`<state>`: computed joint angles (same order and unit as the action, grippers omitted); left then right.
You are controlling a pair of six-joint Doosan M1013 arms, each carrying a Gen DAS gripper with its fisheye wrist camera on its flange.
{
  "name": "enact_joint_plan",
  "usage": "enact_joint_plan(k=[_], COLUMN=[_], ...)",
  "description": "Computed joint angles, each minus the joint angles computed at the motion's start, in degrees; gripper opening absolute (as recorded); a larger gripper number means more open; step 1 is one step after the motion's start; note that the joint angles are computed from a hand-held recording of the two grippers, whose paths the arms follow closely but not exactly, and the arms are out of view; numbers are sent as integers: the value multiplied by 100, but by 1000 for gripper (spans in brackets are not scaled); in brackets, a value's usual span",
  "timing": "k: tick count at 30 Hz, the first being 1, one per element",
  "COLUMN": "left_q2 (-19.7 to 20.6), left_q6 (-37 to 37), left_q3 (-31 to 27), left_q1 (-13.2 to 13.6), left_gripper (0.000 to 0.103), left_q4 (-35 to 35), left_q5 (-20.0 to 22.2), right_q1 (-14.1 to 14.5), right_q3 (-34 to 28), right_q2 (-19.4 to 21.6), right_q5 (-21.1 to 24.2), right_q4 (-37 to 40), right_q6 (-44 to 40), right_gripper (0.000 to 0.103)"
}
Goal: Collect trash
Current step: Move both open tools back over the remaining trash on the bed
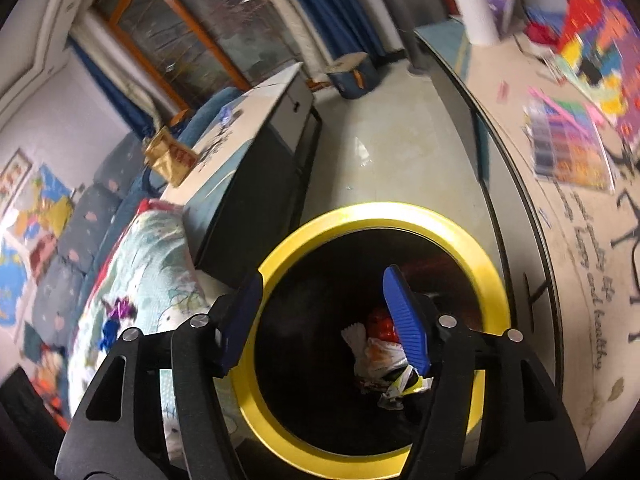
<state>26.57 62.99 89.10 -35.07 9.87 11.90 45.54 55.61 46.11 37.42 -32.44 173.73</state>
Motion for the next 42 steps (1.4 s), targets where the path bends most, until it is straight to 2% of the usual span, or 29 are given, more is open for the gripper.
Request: enact_joint_plan(k=[4,9,11,14,16,27,34,42], left_q2=[-132,-319,-366,-486,-552,-902,-1076,-1230], left_q6=[-1321,-3370,-3941,-5243,-5776,-7479,-8033,-8418], left_q3=[141,360,407,558,638,1047,1245,1456], left_q1=[46,117,133,150,167,322,418,558], left_gripper=[96,96,96,96,96,96,96,96], left_q4=[1119,2961,3483,4752,5245,6659,7002,7099], left_q5=[-43,-22,26,201,297,868,1069,1275], right_q1=[98,188,209,250,276,464,574,691], right_q3=[-310,-677,-789,-975,-1072,-1681,-2142,-2992], right_q2=[121,276,323,403,449,727,937,1371], right_q5=[127,188,185,211,223,263,397,801], right_q4=[-8,198,291,426,515,841,1079,1618], right_q6=[-432,-1055,-1272,-1579,-1763,-2678,-3298,-4252], right_gripper=[59,61,62,63,63,63,66,66])
